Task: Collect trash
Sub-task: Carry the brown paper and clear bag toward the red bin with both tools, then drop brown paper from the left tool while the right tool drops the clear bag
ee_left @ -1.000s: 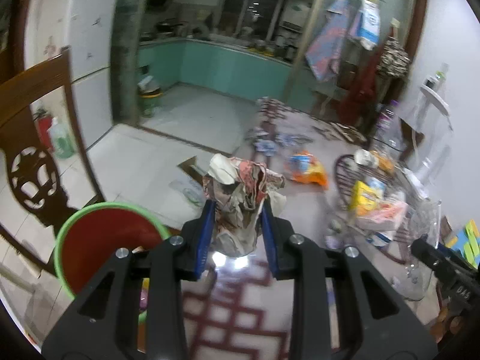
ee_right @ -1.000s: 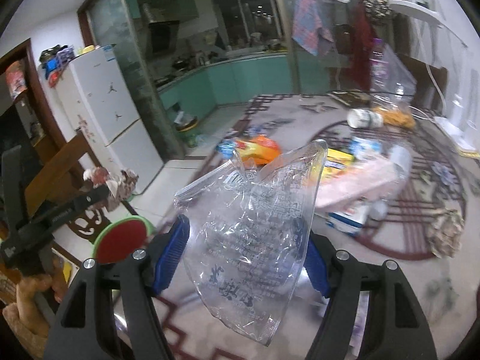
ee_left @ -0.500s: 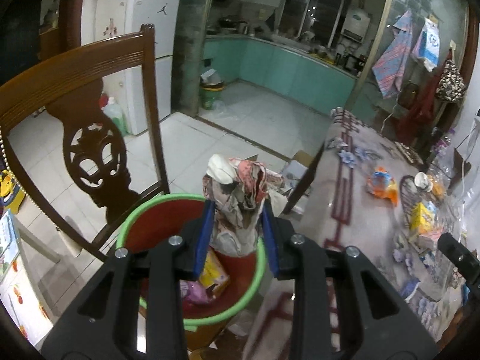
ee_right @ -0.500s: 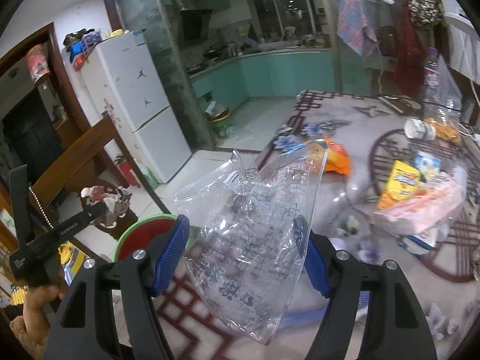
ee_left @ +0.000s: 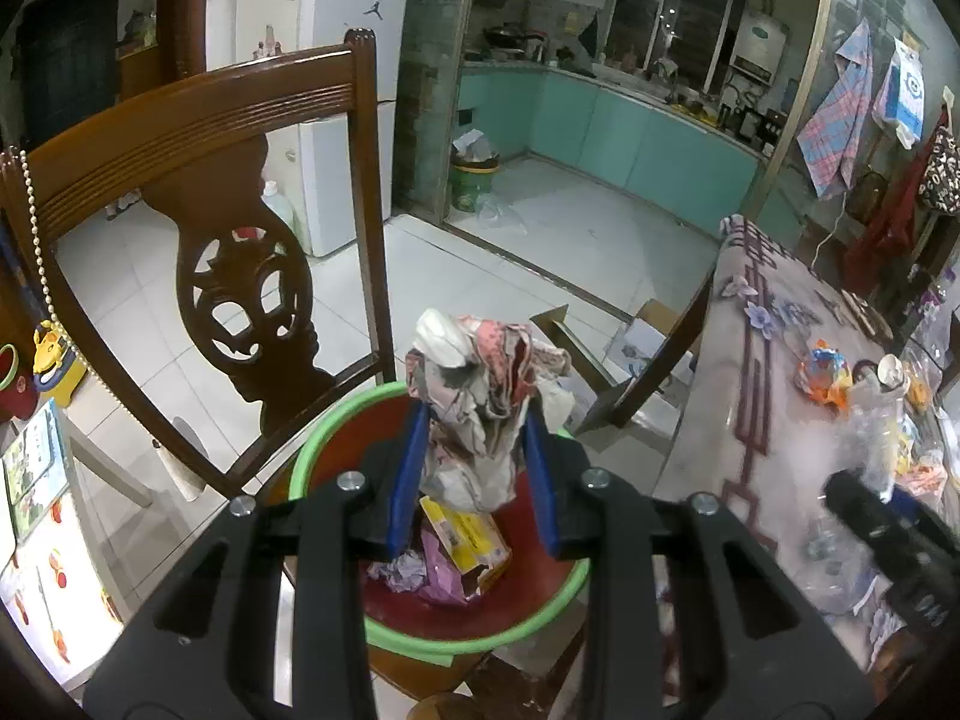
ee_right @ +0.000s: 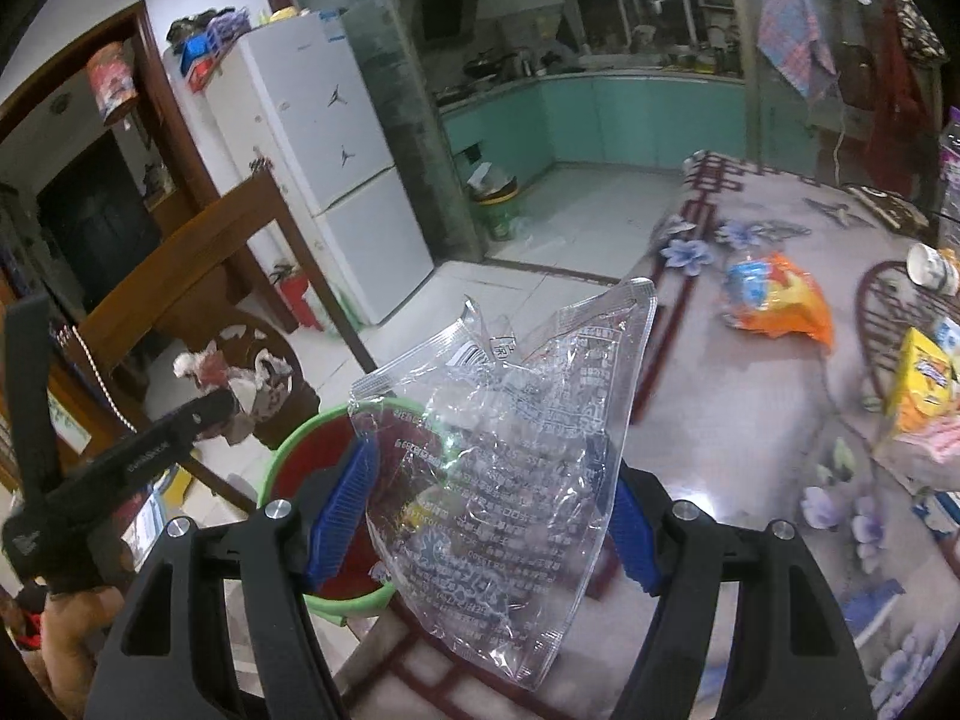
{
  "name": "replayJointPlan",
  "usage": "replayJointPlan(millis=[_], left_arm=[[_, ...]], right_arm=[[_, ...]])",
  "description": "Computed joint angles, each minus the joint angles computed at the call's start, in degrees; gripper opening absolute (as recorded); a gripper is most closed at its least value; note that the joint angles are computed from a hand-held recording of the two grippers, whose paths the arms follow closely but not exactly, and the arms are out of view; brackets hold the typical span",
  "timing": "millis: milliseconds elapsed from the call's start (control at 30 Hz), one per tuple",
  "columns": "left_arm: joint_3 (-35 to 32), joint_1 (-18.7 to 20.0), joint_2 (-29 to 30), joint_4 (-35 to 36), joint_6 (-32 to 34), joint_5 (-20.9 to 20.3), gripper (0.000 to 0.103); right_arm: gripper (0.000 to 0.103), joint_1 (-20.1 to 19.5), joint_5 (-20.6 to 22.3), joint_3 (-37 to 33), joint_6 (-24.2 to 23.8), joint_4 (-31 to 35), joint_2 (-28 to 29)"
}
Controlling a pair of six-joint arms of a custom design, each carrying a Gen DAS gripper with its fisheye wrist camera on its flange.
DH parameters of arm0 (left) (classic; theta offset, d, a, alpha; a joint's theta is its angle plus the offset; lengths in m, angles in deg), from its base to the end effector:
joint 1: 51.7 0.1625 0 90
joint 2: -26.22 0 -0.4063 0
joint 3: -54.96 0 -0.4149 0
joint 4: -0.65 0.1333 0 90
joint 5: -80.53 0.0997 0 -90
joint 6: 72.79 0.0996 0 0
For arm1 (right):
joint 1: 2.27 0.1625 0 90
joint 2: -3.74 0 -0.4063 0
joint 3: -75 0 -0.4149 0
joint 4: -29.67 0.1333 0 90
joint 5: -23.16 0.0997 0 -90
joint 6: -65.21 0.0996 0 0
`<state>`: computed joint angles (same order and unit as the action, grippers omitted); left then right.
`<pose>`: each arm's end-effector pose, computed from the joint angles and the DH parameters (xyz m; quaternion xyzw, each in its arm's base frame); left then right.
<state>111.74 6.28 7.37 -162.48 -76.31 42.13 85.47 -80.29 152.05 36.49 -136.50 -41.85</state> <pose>-0.2603 -0.8149 0.0457 0.0837 0.8642 -0.3859 0.3120 0.0794 -0.7810 0.2375 0.1668 -0.9043 0.3351 0.2052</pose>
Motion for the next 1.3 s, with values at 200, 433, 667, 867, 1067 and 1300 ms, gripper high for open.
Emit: replayJointPlan(millis=[200, 433, 667, 867, 1067, 1300], left_arm=[[-0.2, 0.1, 0.1, 0.4, -0.5, 2.3, 0.031], [0.0, 0.8, -0.3, 1.5, -2.9, 2.7, 0.031], [-0.4, 1.1, -0.2, 2.2, -3.7, 2.8, 0.032], [-1.2, 0.8, 0.8, -1.3, -3.0, 6.0, 0.074], [-1.7, 0.6, 1.5, -5.1, -1.8, 7.6, 0.091], [-4.0, 0.0, 3.6, -8.4, 2.6, 9.5, 0.096]], right_arm=[[0.069, 0.0, -0.2, -3.8, 0.0, 4.5, 3.7], [0.069, 0.2, -1.3, -6.6, -0.1, 6.8, 6.3], [0.069, 0.8, -0.9, -9.7, -1.3, 8.6, 8.4], [0.075, 1.4, -0.9, -11.0, -3.7, 9.3, 9.8], [0.08, 1.0, -0.8, -9.2, -4.2, 6.3, 8.6], [0.08, 0.2, 1.3, -8.4, -1.8, 6.6, 6.7]])
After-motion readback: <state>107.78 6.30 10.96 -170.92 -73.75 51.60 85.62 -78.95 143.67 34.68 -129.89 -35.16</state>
